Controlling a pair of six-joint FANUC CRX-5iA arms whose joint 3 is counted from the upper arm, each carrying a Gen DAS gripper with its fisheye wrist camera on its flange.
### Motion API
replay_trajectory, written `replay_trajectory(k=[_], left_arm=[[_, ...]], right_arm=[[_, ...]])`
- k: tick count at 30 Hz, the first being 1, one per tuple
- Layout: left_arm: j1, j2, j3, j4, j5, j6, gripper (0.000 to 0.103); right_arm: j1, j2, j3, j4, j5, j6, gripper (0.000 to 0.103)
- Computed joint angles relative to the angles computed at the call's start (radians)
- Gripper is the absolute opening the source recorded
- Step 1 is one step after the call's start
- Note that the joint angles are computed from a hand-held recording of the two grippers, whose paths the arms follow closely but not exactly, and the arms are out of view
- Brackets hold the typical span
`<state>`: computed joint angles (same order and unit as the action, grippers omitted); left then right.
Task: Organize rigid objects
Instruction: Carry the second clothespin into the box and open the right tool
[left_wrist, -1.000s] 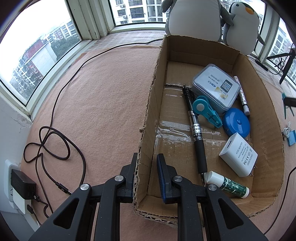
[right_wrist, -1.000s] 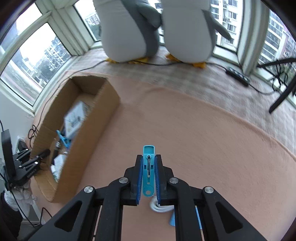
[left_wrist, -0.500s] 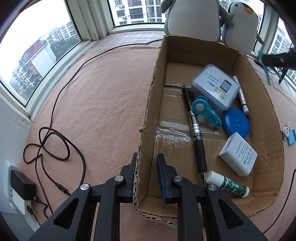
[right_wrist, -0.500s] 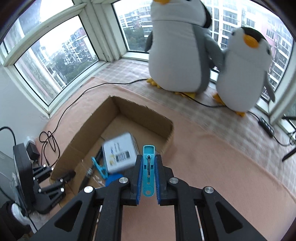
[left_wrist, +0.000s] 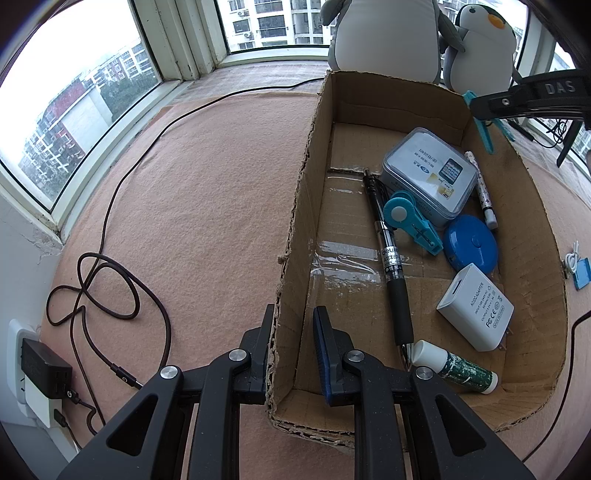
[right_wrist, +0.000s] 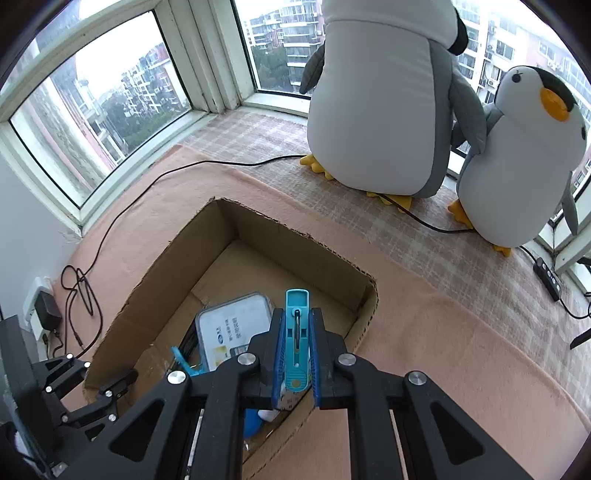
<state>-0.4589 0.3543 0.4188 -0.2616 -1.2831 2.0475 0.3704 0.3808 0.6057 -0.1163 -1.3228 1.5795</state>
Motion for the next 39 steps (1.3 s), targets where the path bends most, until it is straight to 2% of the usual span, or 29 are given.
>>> replay_trajectory(k=[15, 17, 20, 24, 39], left_arm=[[-0.001, 0.0, 0.001, -0.001, 0.0, 0.001, 0.019], [-0.001, 0.0, 0.001, -0.001, 0.0, 0.001, 0.019], [-0.001, 0.0, 0.001, -0.001, 0.0, 0.001, 0.019], [-0.001, 0.0, 0.001, -0.001, 0.0, 0.001, 0.019], [-0.002, -0.001, -0.002, -0.005, 0.0, 0.001, 0.019]], right_arm=[[0.019, 0.033, 0.021, 0.025, -0.01, -0.006, 0.011], [0.02, 0.032, 0.021, 0.027, -0.008, -0.008, 0.014], [0.021, 0.021, 0.007, 0.03, 0.011, -0.008, 0.027], [0.016, 0.01, 0.005, 0.015, 0.012, 0.001, 0.03], [-0.027, -0.15, -0.11, -0.049, 0.032, 0.025, 0.03]])
